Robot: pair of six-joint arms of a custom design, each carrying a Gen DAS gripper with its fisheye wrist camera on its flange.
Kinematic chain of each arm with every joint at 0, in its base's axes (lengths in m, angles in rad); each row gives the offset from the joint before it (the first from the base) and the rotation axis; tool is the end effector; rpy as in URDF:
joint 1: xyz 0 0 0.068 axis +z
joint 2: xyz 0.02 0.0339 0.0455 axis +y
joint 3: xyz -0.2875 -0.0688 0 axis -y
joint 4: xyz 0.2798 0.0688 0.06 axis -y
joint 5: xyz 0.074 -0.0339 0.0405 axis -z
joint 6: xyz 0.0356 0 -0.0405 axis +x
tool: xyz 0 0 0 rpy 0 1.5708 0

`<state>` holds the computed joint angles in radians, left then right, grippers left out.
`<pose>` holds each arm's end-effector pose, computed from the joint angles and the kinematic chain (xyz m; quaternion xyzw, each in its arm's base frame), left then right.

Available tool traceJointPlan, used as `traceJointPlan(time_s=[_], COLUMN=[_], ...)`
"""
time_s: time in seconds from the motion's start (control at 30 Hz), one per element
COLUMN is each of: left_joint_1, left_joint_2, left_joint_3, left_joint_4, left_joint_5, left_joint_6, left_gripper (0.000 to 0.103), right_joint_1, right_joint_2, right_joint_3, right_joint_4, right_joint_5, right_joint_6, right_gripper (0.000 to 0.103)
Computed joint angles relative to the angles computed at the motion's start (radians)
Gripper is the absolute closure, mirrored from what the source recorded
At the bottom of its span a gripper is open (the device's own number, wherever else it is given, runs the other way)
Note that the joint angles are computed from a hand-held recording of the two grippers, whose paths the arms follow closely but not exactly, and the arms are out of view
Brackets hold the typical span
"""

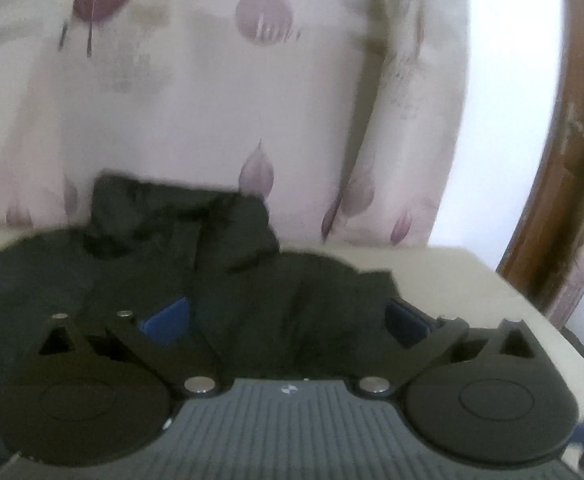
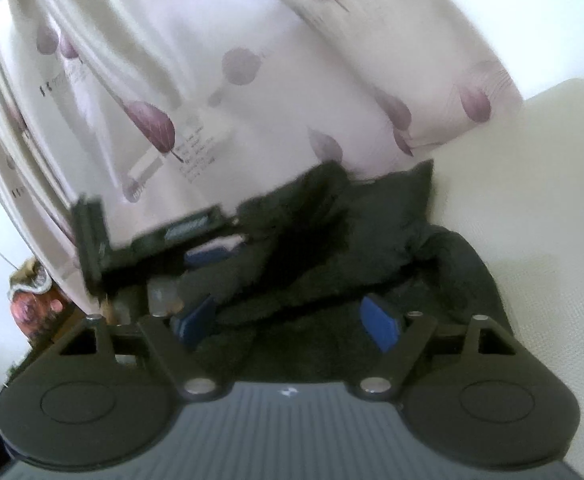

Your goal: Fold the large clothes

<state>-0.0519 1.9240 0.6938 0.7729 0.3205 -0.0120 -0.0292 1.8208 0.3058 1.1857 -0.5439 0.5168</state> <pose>0.3651 -0.0302 0.0920 0.1010 0.8363 -0.1521 0.5171 0.2659 0.0107 0.0823 0.0608 0.7967 0.3473 0.4910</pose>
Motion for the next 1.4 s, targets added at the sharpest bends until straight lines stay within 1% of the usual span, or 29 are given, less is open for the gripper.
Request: traceJointPlan(time_s=[0.07, 0.13, 0.23, 0.3, 0.37, 0.4, 0.47, 0.53, 0.57, 0.6, 0.63, 0.67, 0.7, 0.73, 0.77, 0.83, 0.87, 0.93, 1.0, 1.03, 1.1, 1.13, 1.17, 1.2, 1.27, 1.3, 1.33, 1.4], left_joint_1=[0.01, 0.038, 0.079, 0.139, 0.188, 0.217, 0.264, 0.306, 0.325, 0.343, 0.365, 0.388, 0.409, 0.425, 0.439, 0.47, 0.484, 0.506, 0.522, 0.53, 0.521, 0.512, 0.494, 0.476, 0.451, 0.436, 0.424, 0.402], left_joint_2=[-0.023, -0.035, -0.042, -0.015, 0.009, 0.011, 0.037, 0.068, 0.087, 0.101, 0.116, 0.13, 0.146, 0.157, 0.167, 0.182, 0.181, 0.17, 0.148, 0.134, 0.111, 0.105, 0.11, 0.105, 0.11, 0.118, 0.128, 0.145], left_joint_3=[-0.023, -0.044, -0.085, -0.082, -0.059, -0.049, -0.015, 0.004, 0.013, 0.022, 0.035, 0.05, 0.067, 0.078, 0.089, 0.119, 0.13, 0.127, 0.103, 0.086, 0.07, 0.073, 0.09, 0.103, 0.131, 0.156, 0.177, 0.222], left_joint_4=[0.001, 0.014, 0.064, 0.076, 0.051, 0.025, -0.015, -0.01, -0.002, -0.001, -0.01, -0.024, -0.036, -0.044, -0.051, -0.088, -0.111, -0.11, -0.06, -0.03, 0.021, 0.033, 0.032, 0.023, 0.011, -0.001, -0.01, -0.039], left_joint_5=[0.024, 0.043, 0.005, 0.019, 0.02, 0.029, 0.035, 0.023, 0.011, 0.005, 0.001, 0.006, 0.007, 0.005, 0.002, 0.014, 0.026, 0.05, 0.09, 0.119, 0.124, 0.124, 0.115, 0.104, 0.089, 0.08, 0.072, 0.065], left_joint_6=[0.018, 0.038, 0.091, 0.096, 0.09, 0.082, 0.063, 0.055, 0.053, 0.053, 0.05, 0.044, 0.036, 0.032, 0.027, 0.001, -0.014, -0.038, -0.062, -0.073, -0.087, -0.084, -0.082, -0.075, -0.08, -0.086, -0.086, -0.075], left_gripper=[0.0, 0.0, 0.0, 0.004, 0.006, 0.007, 0.007, 0.007, 0.007, 0.007, 0.007, 0.007, 0.007, 0.007, 0.007, 0.007, 0.008, 0.009, 0.009, 0.009, 0.009, 0.008, 0.008, 0.008, 0.009, 0.01, 0.011, 0.019], right_joint_1=[-0.005, -0.008, -0.007, 0.003, 0.027, 0.046, 0.077, 0.107, 0.128, 0.142, 0.151, 0.163, 0.175, 0.192, 0.208, 0.229, 0.243, 0.259, 0.262, 0.253, 0.215, 0.209, 0.204, 0.197, 0.182, 0.182, 0.188, 0.212], right_joint_2=[0.006, 0.024, 0.076, 0.126, 0.18, 0.211, 0.267, 0.338, 0.373, 0.401, 0.432, 0.457, 0.47, 0.478, 0.477, 0.454, 0.433, 0.42, 0.429, 0.435, 0.437, 0.43, 0.42, 0.409, 0.376, 0.358, 0.347, 0.334], right_joint_3=[0.042, 0.103, 0.242, 0.349, 0.468, 0.542, 0.656, 0.787, 0.853, 0.899, 0.946, 0.987, 1.021, 1.053, 1.063, 1.027, 1.003, 1.007, 1.017, 1.017, 0.98, 0.953, 0.937, 0.915, 0.846, 0.811, 0.803, 0.836], right_joint_4=[-0.014, -0.042, -0.14, -0.207, -0.311, -0.393, -0.513, -0.647, -0.725, -0.769, -0.8, -0.827, -0.857, -0.891, -0.89, -0.795, -0.768, -0.805, -0.846, -0.851, -0.796, -0.761, -0.751, -0.725, -0.605, -0.541, -0.518, -0.562], right_joint_5=[-0.014, -0.023, -0.032, -0.032, -0.005, 0.025, 0.087, 0.116, 0.155, 0.173, 0.164, 0.15, 0.146, 0.152, 0.149, 0.101, 0.112, 0.197, 0.313, 0.317, 0.223, 0.225, 0.243, 0.254, 0.266, 0.284, 0.301, 0.308], right_joint_6=[0.02, 0.05, 0.083, 0.094, 0.083, 0.062, 0.032, -0.014, -0.039, -0.051, -0.06, -0.079, -0.106, -0.136, -0.163, -0.234, -0.287, -0.33, -0.372, -0.377, -0.318, -0.289, -0.26, -0.217, -0.123, -0.1, -0.112, -0.2], right_gripper=[0.014, 0.012, 0.012, 0.012, 0.012, 0.012, 0.012, 0.012, 0.012, 0.013, 0.023, 0.051, 0.063, 0.07, 0.07, 0.071, 0.071, 0.071, 0.071, 0.071, 0.071, 0.068, 0.062, 0.06, 0.057, 0.057, 0.057, 0.057])
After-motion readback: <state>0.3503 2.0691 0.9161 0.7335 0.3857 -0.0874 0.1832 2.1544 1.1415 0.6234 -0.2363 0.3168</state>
